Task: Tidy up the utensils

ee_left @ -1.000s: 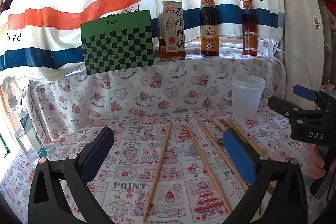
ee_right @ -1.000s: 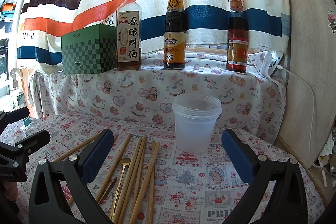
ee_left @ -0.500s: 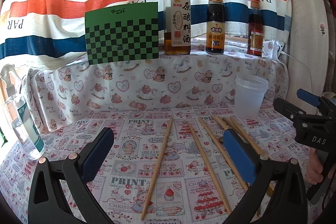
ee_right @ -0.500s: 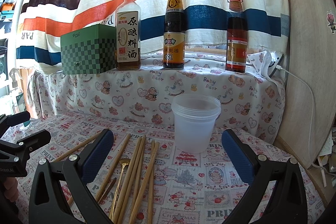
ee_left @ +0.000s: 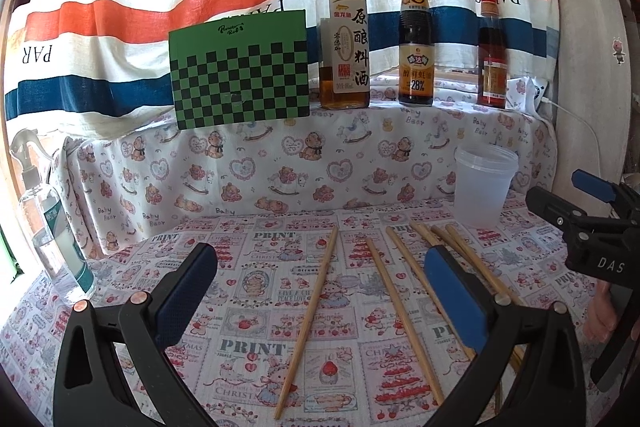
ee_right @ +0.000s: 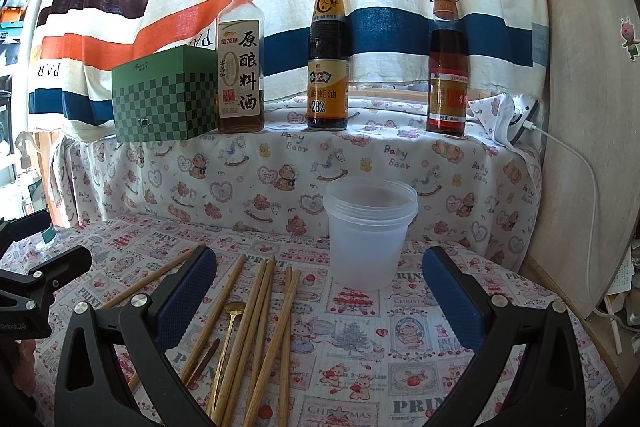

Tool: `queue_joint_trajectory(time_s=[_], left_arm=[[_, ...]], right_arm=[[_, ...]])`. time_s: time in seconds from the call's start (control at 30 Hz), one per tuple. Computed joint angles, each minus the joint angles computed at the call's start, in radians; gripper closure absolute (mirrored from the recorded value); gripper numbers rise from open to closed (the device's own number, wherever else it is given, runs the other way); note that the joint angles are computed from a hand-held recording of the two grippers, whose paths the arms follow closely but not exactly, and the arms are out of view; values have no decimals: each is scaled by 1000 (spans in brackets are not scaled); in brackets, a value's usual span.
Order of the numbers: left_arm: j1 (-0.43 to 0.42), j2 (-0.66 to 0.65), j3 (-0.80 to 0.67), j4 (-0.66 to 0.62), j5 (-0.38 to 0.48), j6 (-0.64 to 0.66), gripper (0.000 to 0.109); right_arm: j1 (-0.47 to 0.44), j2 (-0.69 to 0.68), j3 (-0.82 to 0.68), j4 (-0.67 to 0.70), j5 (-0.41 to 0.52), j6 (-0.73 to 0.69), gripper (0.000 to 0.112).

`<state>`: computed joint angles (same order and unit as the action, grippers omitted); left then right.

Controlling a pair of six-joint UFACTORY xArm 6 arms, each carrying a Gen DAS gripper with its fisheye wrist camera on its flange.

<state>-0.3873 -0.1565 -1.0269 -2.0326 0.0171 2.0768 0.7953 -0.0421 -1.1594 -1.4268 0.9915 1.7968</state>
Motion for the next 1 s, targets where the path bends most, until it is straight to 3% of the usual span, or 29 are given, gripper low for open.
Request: queue_joint_trajectory(time_s=[0.27, 0.67, 0.87, 1.0], left_arm=[[-15, 8, 15, 153, -25, -154, 6], [-9, -8, 25, 110, -3, -95, 6], [-24, -13, 65, 336, 11, -300, 6], [-22, -10, 57, 304, -2, -282, 6]], right_arm=[[7, 1, -1, -11, 22, 12, 9], [3, 3, -3, -2, 10, 2, 9], [4, 4, -4, -4, 11, 1, 9], [4, 4, -4, -4, 10, 1, 9]])
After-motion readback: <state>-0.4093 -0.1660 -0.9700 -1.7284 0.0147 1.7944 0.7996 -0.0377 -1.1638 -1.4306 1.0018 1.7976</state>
